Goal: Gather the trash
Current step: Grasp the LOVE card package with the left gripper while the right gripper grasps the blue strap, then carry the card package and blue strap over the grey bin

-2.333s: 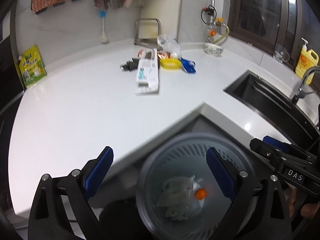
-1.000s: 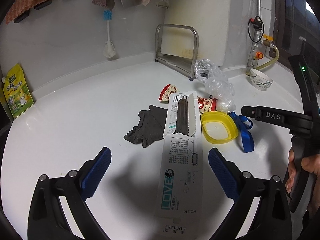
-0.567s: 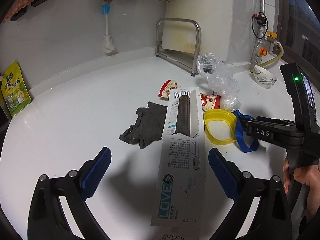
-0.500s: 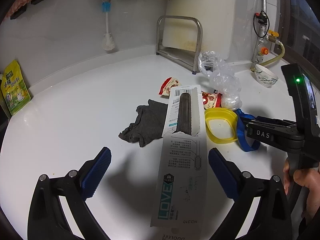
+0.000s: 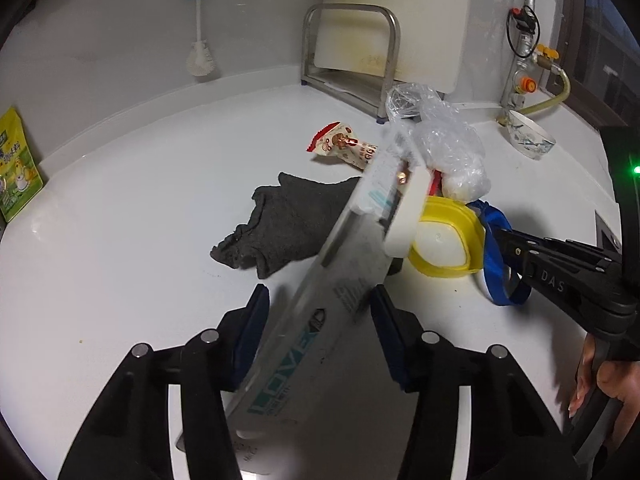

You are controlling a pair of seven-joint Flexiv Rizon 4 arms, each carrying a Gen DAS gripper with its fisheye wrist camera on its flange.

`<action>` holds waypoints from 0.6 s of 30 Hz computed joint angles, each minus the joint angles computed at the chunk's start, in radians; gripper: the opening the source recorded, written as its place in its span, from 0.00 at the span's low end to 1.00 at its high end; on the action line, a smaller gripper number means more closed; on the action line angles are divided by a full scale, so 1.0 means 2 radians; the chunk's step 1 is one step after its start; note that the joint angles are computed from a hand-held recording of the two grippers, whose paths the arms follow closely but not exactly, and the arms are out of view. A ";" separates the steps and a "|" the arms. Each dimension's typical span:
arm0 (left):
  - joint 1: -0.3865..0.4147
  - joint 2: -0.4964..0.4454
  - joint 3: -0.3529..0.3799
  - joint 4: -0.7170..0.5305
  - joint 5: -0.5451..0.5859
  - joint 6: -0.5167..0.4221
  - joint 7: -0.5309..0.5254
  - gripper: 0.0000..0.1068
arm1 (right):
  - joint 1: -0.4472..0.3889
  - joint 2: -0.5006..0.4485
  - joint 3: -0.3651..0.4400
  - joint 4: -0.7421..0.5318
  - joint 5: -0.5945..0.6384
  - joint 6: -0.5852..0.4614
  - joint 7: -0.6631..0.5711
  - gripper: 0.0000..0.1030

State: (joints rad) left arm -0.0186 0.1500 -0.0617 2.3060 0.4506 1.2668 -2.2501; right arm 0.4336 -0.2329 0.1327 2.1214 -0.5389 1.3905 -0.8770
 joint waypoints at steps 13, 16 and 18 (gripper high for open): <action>-0.010 0.033 -0.001 0.031 -0.036 0.013 0.051 0.11 | -0.015 0.058 -0.004 0.071 -0.044 0.037 0.071 0.09; -0.008 0.050 -0.003 0.045 -0.045 0.015 0.061 0.11 | -0.025 0.073 0.003 0.086 -0.044 0.048 0.086 0.09; -0.005 0.061 -0.005 0.053 -0.050 0.015 0.067 0.11 | -0.031 0.088 0.001 0.101 -0.071 0.058 0.115 0.09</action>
